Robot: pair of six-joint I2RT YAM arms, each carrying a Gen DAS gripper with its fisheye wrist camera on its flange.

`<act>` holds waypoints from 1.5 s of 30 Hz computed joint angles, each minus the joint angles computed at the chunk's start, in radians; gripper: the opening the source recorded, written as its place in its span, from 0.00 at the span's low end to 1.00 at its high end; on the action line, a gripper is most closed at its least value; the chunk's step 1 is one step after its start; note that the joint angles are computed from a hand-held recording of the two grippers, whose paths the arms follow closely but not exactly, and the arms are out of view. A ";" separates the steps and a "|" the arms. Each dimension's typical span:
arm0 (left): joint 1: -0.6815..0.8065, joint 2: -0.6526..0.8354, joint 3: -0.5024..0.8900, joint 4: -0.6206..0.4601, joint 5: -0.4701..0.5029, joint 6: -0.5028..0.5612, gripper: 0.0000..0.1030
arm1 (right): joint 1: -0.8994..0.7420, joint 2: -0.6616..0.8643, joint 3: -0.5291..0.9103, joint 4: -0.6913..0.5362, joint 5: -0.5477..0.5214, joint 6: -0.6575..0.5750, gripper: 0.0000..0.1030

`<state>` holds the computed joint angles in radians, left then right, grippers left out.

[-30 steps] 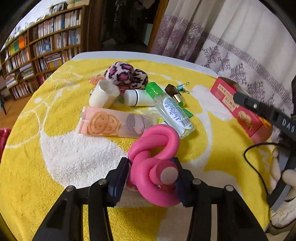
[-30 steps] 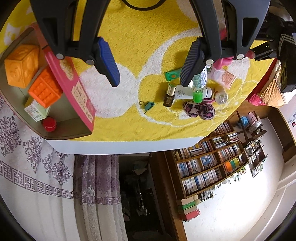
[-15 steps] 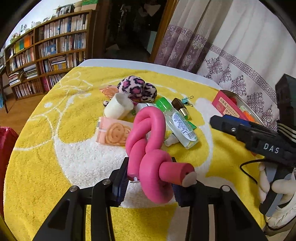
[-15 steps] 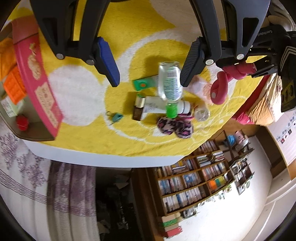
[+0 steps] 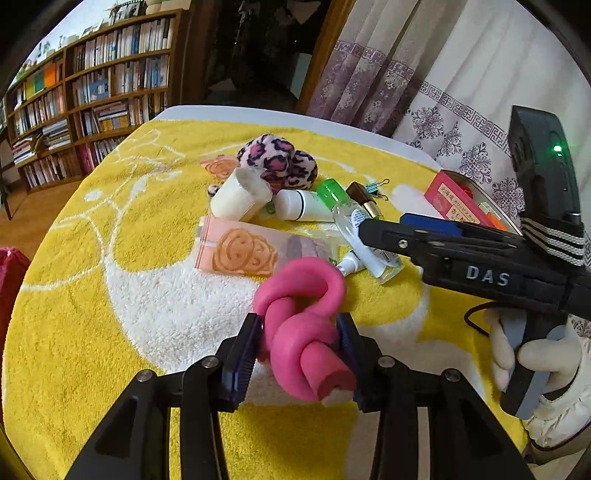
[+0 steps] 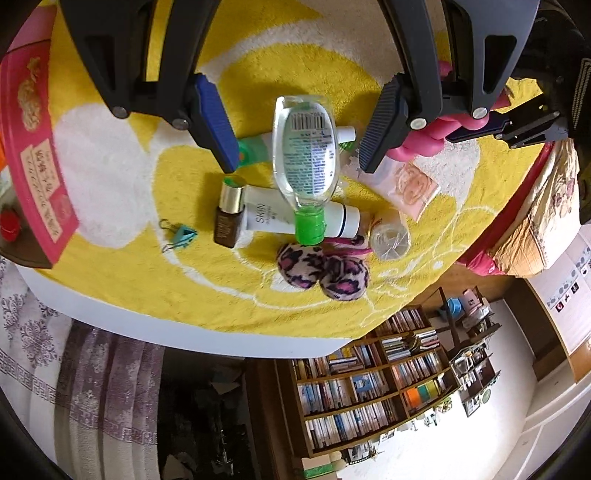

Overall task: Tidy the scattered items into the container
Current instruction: 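Lift the pink foam toy with left gripper while right gripper approaches the green-capped bottle, then grasp the green-capped bottle with right gripper while left gripper holds the pink foam toy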

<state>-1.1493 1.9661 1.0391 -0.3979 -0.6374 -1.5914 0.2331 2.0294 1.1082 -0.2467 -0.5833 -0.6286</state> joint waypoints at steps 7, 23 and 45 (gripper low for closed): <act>-0.020 0.017 0.019 -0.047 0.010 -0.033 0.63 | 0.026 0.032 0.012 -0.007 0.029 -0.010 0.68; -0.032 0.017 0.016 0.004 0.006 -0.031 0.30 | -0.027 -0.019 -0.050 0.047 0.008 -0.016 0.46; -0.040 0.000 0.097 -0.079 -0.044 -0.003 0.30 | -0.184 -0.053 -0.030 0.003 -0.127 -0.007 0.45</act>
